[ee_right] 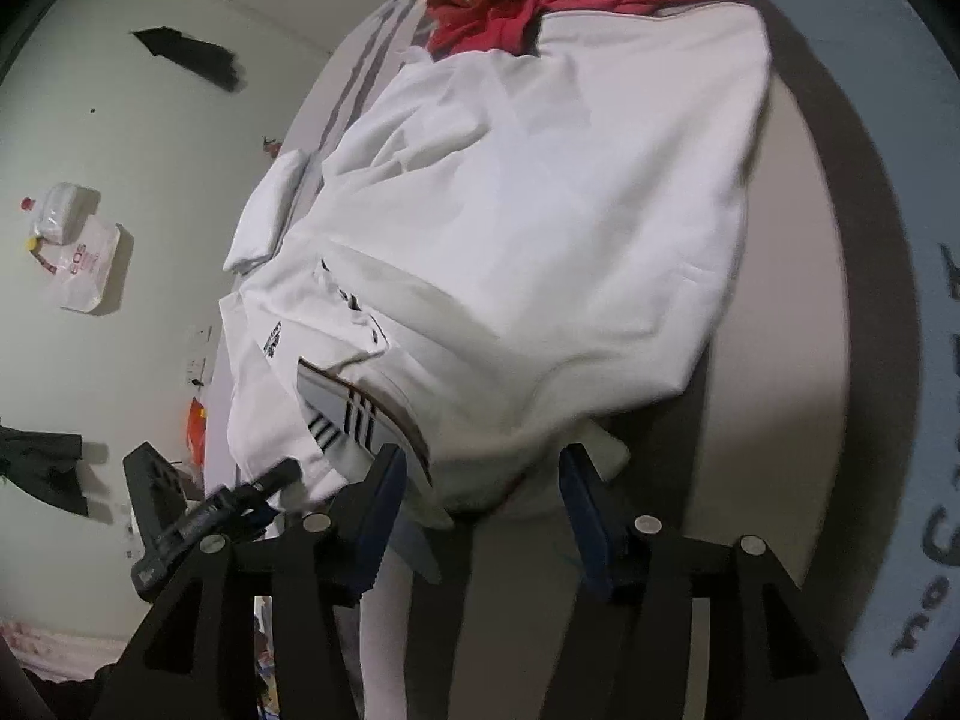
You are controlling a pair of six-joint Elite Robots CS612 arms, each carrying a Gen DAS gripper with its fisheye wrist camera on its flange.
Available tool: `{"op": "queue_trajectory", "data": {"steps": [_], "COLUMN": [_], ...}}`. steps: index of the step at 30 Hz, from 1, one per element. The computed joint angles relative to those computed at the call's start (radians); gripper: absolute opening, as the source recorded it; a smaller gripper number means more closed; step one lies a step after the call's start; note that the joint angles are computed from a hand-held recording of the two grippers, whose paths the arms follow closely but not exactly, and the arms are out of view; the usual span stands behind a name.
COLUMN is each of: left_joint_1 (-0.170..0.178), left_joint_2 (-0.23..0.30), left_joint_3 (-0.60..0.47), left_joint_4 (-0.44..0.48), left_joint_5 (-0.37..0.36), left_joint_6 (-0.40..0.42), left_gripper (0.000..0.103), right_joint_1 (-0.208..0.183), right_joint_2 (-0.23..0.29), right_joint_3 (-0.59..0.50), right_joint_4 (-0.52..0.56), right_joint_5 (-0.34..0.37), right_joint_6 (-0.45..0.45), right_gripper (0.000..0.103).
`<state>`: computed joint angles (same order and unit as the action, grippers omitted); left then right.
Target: Fold clothes
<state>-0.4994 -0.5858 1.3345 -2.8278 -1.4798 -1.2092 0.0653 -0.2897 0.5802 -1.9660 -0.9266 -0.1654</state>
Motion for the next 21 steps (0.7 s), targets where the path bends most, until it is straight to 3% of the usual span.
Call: {"op": "queue_trajectory", "data": {"steps": [3,4,5,7,14,18,21], "left_joint_1": [0.006,0.007,0.008,0.011,0.030,0.033,0.026], "left_joint_2": [0.003,0.000,-0.003,-0.015,-0.123,-0.208,-0.271], "left_joint_3": [-0.005,-0.006,-0.006,0.000,0.090,0.151,0.189], "left_joint_4": [-0.017,-0.019,-0.021,-0.037,-0.117,-0.092,-0.019], "left_joint_5": [-0.010,-0.007,-0.005,0.007,0.058,0.038,-0.017], "left_joint_6": [0.037,0.058,0.080,0.124,0.237,0.340,0.418], "left_gripper": [0.017,0.013,0.011,0.009,0.008,0.007,0.007], "right_joint_1": [0.010,0.012,0.013,0.016,-0.006,-0.025,-0.043], "right_joint_2": [0.028,0.032,0.036,0.045,-0.034,-0.143,-0.237], "right_joint_3": [-0.045,-0.052,-0.059,-0.076,0.042,0.211,0.355], "right_joint_4": [-0.016,-0.029,-0.042,-0.065,-0.237,-0.300,-0.331], "right_joint_5": [-0.019,-0.027,-0.035,-0.050,-0.028,-0.038,-0.040], "right_joint_6": [0.010,0.014,0.018,0.024,0.070,0.069,0.064], "right_gripper": [0.050,0.044,0.025,0.006,0.004,0.004,0.004]}}
